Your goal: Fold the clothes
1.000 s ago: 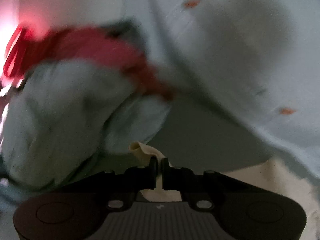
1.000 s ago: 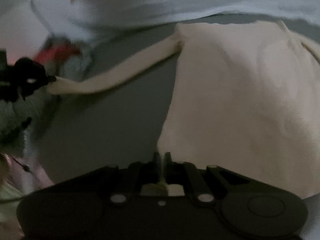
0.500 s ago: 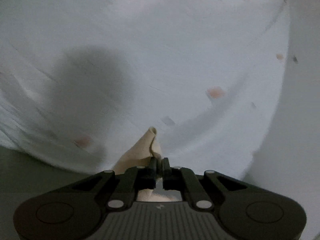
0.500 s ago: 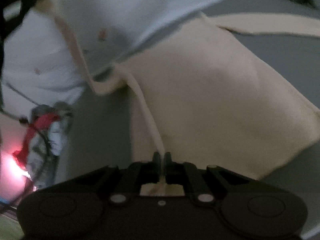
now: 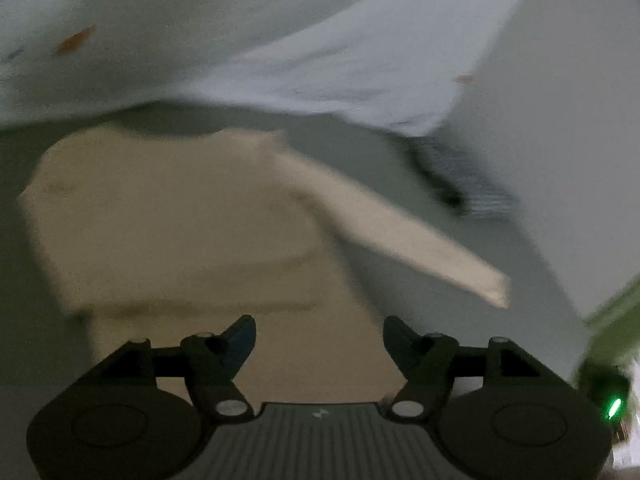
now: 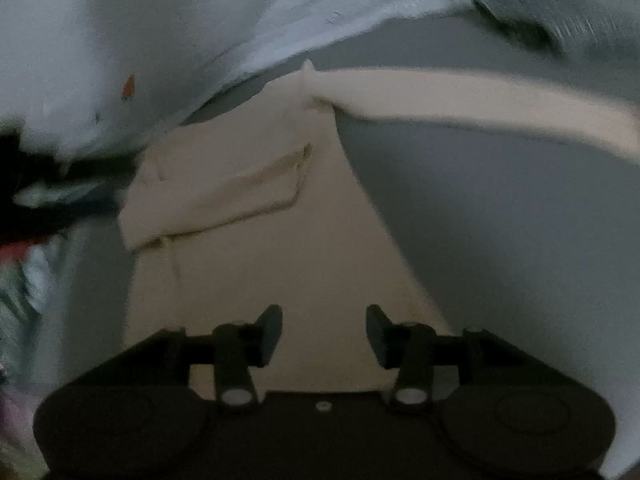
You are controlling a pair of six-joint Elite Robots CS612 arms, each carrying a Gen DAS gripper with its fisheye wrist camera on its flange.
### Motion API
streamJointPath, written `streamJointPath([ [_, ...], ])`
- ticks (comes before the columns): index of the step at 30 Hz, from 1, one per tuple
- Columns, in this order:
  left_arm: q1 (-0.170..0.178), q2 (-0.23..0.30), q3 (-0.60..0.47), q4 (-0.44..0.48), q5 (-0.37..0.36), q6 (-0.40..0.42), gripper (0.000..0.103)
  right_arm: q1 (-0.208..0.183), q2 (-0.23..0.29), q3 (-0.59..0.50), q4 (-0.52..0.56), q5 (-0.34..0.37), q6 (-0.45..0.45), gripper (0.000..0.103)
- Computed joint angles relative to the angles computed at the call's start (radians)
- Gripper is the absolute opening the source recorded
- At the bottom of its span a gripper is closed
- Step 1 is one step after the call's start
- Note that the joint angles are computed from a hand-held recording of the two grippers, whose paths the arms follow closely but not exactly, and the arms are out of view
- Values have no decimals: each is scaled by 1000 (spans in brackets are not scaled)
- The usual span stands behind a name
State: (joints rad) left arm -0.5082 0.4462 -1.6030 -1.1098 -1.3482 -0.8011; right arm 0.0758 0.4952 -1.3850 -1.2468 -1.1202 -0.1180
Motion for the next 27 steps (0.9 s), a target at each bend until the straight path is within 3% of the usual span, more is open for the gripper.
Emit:
streamJointPath([
  [3,9,13,-51,144,53,-200,75,14,-21,67,-65,-11,-143,48],
  [5,12,14,-75,228,102,-308,75,22,-42,130,-111,24,-204,49],
  [7,13,13,-94,301,145,-403,77,39,-66,193,-154,11,-300,53],
  [9,17,13,-107,342,171,-465,84,62,-84,245,-200,5,-447,56],
  [11,26,16,-122,380,191,-519,84,83,-101,286,-204,7,-608,67],
  [13,46,19,-128,383,203,-553,84,108,-119,328,-207,-7,-752,72],
  [16,85,27,-118,346,207,-576,84,138,-127,364,-278,-38,-848,73],
  [18,109,24,-89,316,198,-561,84,147,-142,387,-279,-53,-872,59],
  [19,118,21,-74,304,196,-546,84,149,-161,412,-255,-48,-879,37],
  [20,126,17,-61,295,194,-528,84,150,-167,419,-255,-49,-874,6],
  [25,149,2,-12,274,204,-424,84,140,-123,350,-461,-79,-854,3],
  [27,156,2,-1,265,193,-404,84,134,-116,346,-575,-134,-840,3],
])
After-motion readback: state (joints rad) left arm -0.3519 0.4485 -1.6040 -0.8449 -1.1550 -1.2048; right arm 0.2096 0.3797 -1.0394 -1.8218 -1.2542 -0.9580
